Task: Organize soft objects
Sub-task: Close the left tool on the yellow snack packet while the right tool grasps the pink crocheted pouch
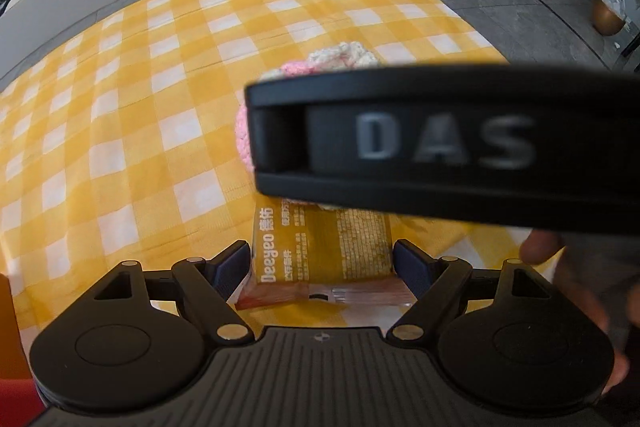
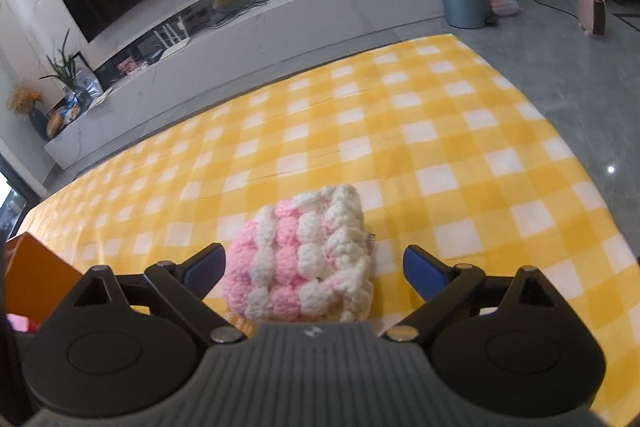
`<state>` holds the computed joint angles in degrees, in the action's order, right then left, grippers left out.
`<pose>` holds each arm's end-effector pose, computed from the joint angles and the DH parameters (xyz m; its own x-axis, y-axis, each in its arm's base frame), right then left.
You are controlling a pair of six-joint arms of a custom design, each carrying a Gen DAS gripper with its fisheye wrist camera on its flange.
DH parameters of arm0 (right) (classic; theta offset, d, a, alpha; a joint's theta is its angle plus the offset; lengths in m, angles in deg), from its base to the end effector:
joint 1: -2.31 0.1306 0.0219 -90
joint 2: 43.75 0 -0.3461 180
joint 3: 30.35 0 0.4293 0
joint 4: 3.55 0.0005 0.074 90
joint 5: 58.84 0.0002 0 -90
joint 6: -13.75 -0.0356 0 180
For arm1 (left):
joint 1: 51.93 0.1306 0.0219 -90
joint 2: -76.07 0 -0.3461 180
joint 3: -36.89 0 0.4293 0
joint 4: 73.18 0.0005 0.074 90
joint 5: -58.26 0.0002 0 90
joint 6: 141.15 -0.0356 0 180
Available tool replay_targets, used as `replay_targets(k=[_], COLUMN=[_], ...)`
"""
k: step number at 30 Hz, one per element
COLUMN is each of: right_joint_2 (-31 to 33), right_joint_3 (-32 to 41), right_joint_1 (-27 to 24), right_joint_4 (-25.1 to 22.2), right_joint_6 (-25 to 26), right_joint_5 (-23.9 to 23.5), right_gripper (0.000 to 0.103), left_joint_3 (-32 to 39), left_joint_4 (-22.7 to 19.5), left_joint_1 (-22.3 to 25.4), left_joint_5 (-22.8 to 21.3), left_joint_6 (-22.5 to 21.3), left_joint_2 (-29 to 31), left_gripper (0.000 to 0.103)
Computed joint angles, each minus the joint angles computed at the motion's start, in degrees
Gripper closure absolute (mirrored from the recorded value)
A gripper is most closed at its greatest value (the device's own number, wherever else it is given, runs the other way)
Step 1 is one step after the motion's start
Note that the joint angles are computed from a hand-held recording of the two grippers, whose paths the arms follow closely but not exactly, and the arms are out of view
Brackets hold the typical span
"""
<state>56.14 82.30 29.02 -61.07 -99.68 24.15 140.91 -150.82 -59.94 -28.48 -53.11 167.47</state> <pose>0.5142 0.2630 0.4892 -0.7853 0.0467 -0.6173 -0.2303 0.9036 0.3612 0.4902 -0.0715 0.4710 -0.8915 0.1599 -0.4238 0.1935 0.9804 -0.0371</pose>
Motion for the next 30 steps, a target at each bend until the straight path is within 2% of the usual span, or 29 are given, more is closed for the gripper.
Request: replay_targets(k=[2, 4, 5, 9, 10, 13, 15, 17, 21, 22, 24, 25, 26, 28, 30], right_joint_2=[0.2, -0.3, -0.4, -2.6, -3.1, -3.9, -5.7, -7.2, -9.4, -9.3, -9.1, -9.3, -9.1, -8.6, -8.2], right_joint_3=[-0.9, -2.1, -2.2, -3.9, -4.1, -2.9, -3.7, -4.7, -7.4, -7.3, -7.3, -7.6, -7.5, -6.8, -6.4], right_joint_1=[-0.5, -1.0, -0.9, -0.7, -0.8, -1.3, -0.9, -1.3, -3.1, -3.3, -3.7, -4.0, -4.3, -4.4, -4.0], right_joint_4=[0.3, 1.4, 1.5, 3.0, 2.7, -2.6, -4.6, -6.6, -9.1, -10.3, -12.0, -11.9, -12.0, -12.7, -12.3], right_joint_6=[-1.3, -2.1, -2.2, 0.1, 0.1, -1.7, -0.4, -0.4, -3.4, -3.1, -2.8, -4.0, -5.4, -8.3, -8.1], right_joint_5=[-2.2, -4.3, -3.8, -2.1, -1.7, -0.5, 4.7, 7.7, 9.4, 9.8, 10.1, 10.4, 10.7, 11.9, 12.7], right_gripper=[0.031, 0.039, 0.046, 0.062, 0.077, 0.077, 0.077, 0.077, 0.078, 0.078, 0.069, 0.056, 0.036, 0.013, 0.011], left_joint_3=[-1.6, -2.6, -3.0, -3.1, -3.1, -3.8, -4.4, -4.3, -4.4, -4.5, -4.7, -4.6, -4.5, -4.2, -3.0], left_joint_4=[2.0, 3.2, 3.6, 3.8, 4.0, 4.1, 4.1, 4.0, 4.4, 4.6, 4.8, 4.8, 4.8, 4.6, 3.7], left_joint_1=[-0.1, -0.4, -0.5, -0.6, -0.6, -0.7, -0.8, -0.8, -0.8, -0.9, -0.8, -0.8, -0.6, -0.7, -1.0], left_joint_5=[-0.3, -1.0, -1.3, -1.5, -1.6, -1.7, -1.7, -1.4, -2.1, -2.4, -2.5, -2.5, -2.4, -2.6, -3.4], left_joint_6=[-1.1, -2.1, -2.4, -1.9, -1.8, -1.8, -1.6, -1.1, -0.8, -0.7, -0.6, -0.5, -0.5, -0.5, 0.0], left_joint_2=[-1.0, -1.7, -2.0, -1.9, -1.9, -2.7, -3.3, -3.2, -3.1, -3.2, -3.3, -3.2, -3.1, -2.8, -1.7], left_gripper=[0.009, 0.010, 0.010, 0.011, 0.011, 0.011, 0.011, 0.011, 0.009, 0.007, 0.007, 0.007, 0.007, 0.007, 0.007])
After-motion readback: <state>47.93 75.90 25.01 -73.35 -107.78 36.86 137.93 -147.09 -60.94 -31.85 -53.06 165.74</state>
